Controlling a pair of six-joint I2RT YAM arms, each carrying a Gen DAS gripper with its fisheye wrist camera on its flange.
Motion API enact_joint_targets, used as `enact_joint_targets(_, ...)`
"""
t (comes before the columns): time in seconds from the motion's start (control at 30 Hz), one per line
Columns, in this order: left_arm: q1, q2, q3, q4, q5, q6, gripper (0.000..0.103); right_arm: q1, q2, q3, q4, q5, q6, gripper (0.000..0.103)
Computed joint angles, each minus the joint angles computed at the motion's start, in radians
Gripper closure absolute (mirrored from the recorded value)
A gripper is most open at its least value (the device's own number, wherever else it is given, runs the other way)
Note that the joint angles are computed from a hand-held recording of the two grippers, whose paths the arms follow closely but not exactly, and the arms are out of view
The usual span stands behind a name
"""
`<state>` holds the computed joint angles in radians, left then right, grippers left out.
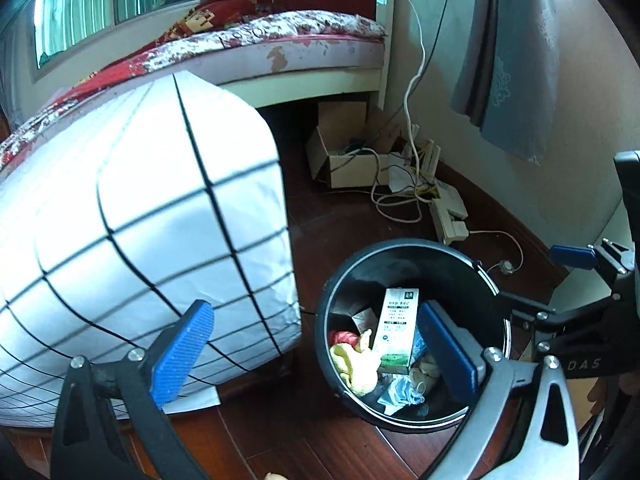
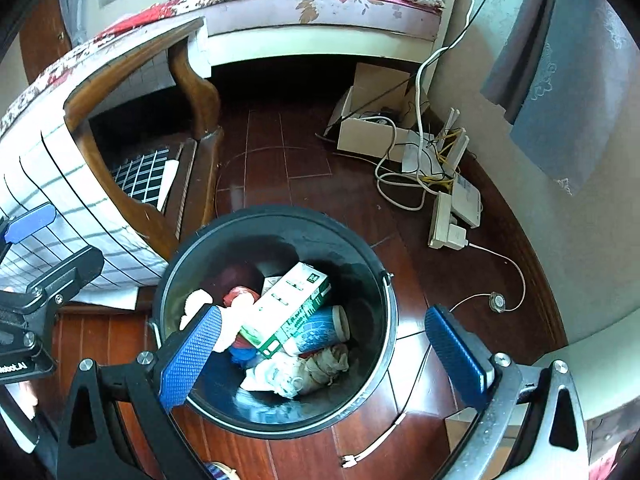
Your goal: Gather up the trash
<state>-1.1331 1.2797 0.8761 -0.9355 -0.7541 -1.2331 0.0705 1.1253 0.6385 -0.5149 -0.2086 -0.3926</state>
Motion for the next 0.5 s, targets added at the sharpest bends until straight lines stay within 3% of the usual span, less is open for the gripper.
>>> enact_joint_targets(0.33, -0.057, -0.034, 0.113, -0.239, -0.031, -0.107, 0.001, 0.071, -0.118, 0.086, -0.160, 0.045, 0.076, 0.001)
enact_joint_targets(0.5, -0.133, -0.047, 0.191, -0.399, -0.078, -0.230, 0.001, 0.125, -0.170, 0.164, -0.270, 0.095, 0.124, 0.001)
